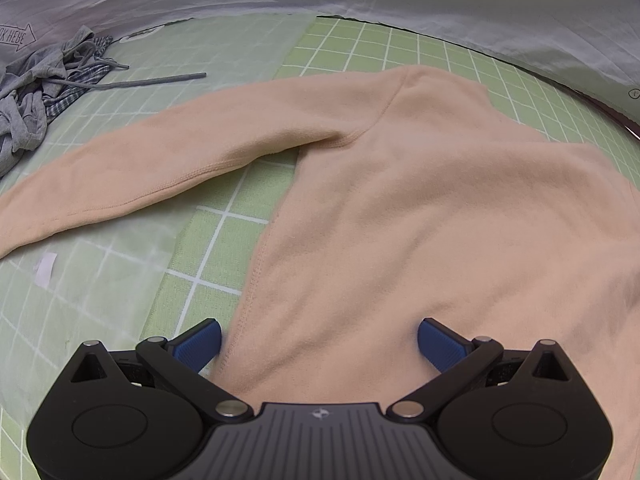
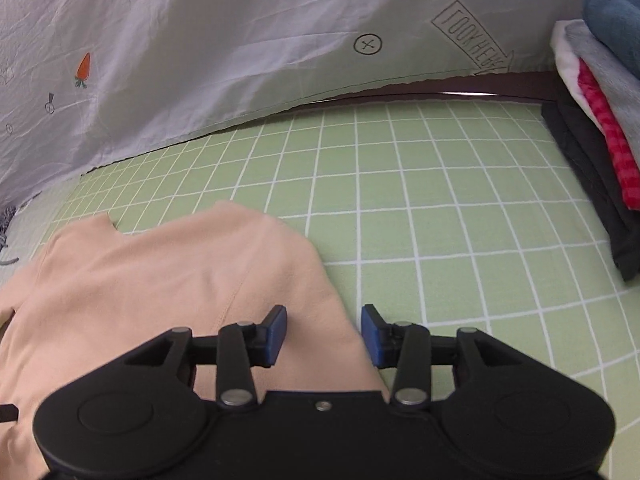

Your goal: Fold clothes

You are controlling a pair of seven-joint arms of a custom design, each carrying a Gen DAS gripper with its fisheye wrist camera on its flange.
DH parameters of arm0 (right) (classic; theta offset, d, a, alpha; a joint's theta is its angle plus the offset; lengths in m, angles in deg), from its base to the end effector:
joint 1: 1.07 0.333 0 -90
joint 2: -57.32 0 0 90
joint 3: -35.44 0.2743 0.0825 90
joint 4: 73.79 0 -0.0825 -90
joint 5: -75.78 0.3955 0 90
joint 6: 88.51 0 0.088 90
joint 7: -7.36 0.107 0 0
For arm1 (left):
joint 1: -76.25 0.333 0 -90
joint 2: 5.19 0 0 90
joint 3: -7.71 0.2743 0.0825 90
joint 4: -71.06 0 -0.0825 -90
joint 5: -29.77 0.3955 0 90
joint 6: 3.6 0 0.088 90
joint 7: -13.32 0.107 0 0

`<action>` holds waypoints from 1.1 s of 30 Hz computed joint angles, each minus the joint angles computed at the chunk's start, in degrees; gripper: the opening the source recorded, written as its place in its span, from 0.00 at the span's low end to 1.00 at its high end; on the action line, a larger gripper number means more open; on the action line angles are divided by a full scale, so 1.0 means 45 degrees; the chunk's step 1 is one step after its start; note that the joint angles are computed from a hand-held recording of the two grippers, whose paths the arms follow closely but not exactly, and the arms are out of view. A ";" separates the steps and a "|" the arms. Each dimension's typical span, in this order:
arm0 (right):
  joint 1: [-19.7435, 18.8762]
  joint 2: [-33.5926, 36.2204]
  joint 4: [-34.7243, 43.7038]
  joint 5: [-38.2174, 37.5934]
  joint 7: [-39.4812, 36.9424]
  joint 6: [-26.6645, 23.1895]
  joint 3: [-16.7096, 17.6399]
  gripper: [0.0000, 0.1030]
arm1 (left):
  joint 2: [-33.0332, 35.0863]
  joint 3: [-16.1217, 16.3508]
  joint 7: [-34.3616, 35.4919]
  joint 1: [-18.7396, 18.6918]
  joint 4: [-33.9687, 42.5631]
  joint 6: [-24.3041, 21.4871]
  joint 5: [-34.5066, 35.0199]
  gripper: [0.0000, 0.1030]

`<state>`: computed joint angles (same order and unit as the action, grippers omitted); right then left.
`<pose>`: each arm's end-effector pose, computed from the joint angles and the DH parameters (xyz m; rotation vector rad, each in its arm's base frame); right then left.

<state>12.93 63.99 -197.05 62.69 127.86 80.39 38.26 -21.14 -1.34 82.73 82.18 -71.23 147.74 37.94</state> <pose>0.5746 0.1888 0.3763 -1.7486 1.8061 -0.4599 0.4955 -0.0302 0.3897 -2.1318 1.7588 -0.3992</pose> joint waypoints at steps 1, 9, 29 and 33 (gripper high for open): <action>-0.0158 0.0081 0.0136 0.0495 -0.0743 -0.0129 0.0203 0.36 | 0.0096 -0.0003 -0.0021 0.0018 0.0109 -0.0027 0.0016 1.00; 0.0163 0.0960 0.1398 -0.0603 -0.0308 -0.0759 -0.0384 0.04 | 0.1485 0.0271 -0.0005 0.0021 0.1862 -0.0408 0.0309 1.00; 0.0249 0.3099 0.4499 -0.1577 0.2406 -0.0975 -0.0474 0.43 | 0.8631 0.0897 0.5619 -0.0897 1.0443 0.0131 -0.2113 0.99; -0.1033 0.3458 0.4580 0.0659 -0.0168 -0.0207 0.1144 0.56 | 0.9005 0.0622 0.6956 -0.0878 1.0771 -0.0139 -0.2972 0.90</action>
<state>8.28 79.55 -176.44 65.65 127.10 79.46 43.41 19.38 1.45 114.03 78.23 -22.76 147.12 24.57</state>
